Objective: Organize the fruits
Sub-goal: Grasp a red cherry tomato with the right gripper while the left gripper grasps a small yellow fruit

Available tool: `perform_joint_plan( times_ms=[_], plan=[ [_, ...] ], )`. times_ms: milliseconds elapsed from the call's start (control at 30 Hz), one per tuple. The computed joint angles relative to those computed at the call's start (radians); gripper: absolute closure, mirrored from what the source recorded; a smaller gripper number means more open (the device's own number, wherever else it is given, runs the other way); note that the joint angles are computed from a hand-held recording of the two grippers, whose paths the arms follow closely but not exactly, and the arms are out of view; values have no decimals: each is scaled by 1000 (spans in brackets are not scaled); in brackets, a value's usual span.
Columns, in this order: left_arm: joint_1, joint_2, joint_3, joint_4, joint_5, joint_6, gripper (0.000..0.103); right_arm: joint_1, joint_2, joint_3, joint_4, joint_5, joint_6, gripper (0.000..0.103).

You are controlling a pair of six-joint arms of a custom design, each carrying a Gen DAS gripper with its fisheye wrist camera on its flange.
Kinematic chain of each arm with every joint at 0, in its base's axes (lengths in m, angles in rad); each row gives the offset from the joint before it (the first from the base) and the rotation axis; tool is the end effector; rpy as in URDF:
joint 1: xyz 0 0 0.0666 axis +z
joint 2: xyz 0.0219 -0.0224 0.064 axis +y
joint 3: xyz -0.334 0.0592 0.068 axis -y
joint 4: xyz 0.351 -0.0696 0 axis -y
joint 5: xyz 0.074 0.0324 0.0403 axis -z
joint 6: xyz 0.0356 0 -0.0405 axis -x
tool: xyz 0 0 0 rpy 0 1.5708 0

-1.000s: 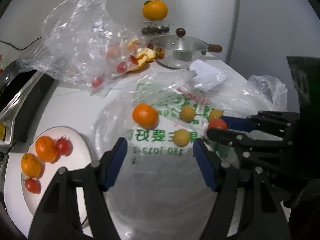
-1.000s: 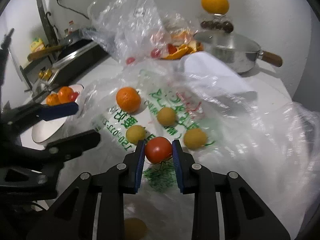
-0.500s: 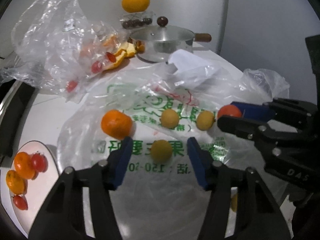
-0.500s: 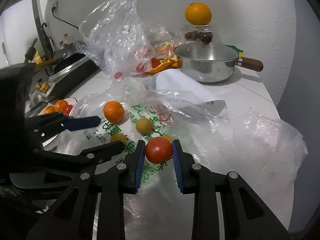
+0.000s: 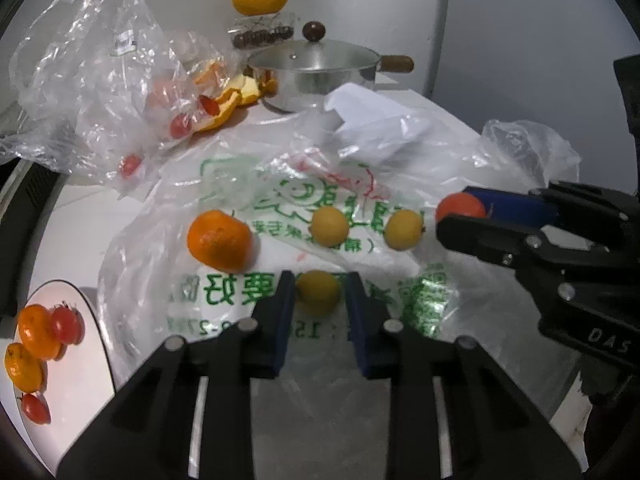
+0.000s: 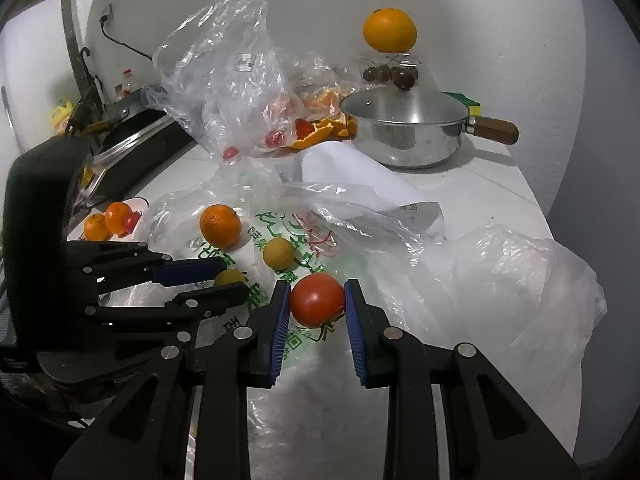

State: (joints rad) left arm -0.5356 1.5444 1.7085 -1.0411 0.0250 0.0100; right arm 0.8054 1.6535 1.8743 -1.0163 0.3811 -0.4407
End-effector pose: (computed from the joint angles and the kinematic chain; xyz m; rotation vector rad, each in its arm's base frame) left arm 0.4270 -0.2549 0.4392 0.6515 2.3789 -0.2699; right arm 0.3802 0.3760 0.4581 -0.2385 2.2904 0.1873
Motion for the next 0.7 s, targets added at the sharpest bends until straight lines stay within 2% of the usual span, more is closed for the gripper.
perform_joint_plan(
  times_ms=[467,700],
  plan=[
    [17,-111,-69,33,48,2,78,68,14,69,-65,84,-21,74],
    [33,-95,-61,13,84,18,78,93,10,80,-84,126,-37,74]
  ],
)
